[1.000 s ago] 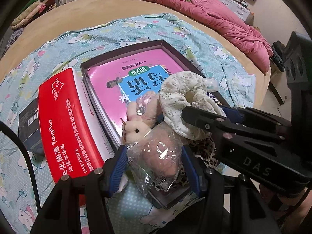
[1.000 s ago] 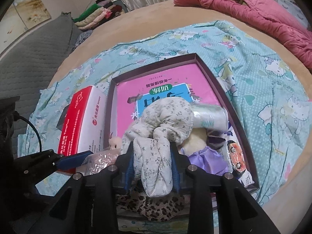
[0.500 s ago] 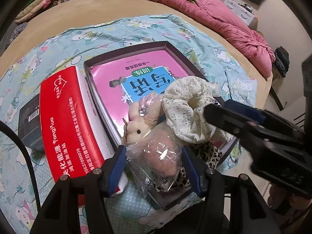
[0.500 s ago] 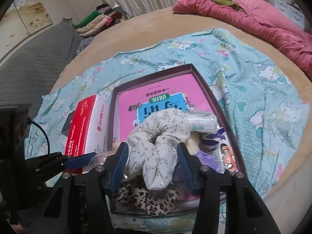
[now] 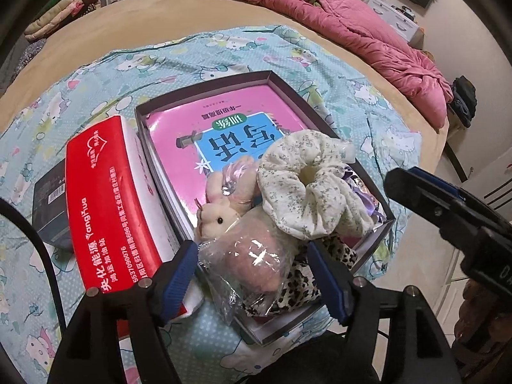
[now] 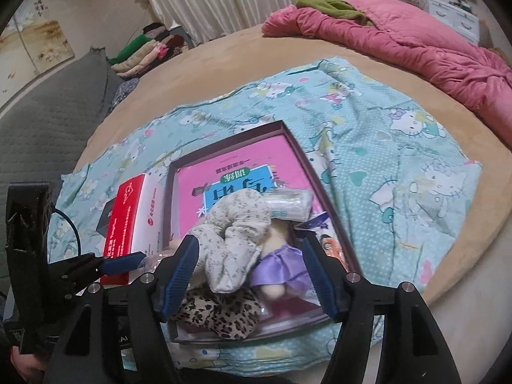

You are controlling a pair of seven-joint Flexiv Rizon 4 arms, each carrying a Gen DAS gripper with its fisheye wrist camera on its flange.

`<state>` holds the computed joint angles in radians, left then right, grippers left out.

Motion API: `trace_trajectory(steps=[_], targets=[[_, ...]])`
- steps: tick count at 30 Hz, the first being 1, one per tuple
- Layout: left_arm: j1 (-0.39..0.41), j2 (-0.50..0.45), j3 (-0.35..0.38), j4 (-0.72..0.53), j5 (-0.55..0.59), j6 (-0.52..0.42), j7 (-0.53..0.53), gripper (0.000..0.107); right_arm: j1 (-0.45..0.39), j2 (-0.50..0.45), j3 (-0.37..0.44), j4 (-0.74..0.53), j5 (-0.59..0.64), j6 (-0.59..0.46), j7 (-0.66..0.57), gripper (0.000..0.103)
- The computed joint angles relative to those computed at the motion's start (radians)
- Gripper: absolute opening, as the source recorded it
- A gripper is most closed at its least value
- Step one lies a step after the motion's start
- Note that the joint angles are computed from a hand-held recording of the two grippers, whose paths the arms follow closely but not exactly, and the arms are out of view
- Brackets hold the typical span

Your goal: Organize soft objects

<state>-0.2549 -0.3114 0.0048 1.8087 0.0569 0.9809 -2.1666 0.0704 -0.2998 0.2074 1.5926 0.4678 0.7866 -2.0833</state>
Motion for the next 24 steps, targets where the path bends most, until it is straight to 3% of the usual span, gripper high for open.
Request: trace_trajectory(steps=[12, 24], targets=[[-0.022, 0.037, 0.010, -0.019, 0.075, -0.026, -0.043, 0.080, -0.014, 0.036, -0.007, 0.021, 0.014, 0.025, 0.000, 0.073], [-0.031, 0.144, 0.007, -0.002, 0.208, -0.080, -0.161, 0.086, -0.001, 0.119, -0.020, 0.068, 0.048, 0.072, -0.017, 0.078]])
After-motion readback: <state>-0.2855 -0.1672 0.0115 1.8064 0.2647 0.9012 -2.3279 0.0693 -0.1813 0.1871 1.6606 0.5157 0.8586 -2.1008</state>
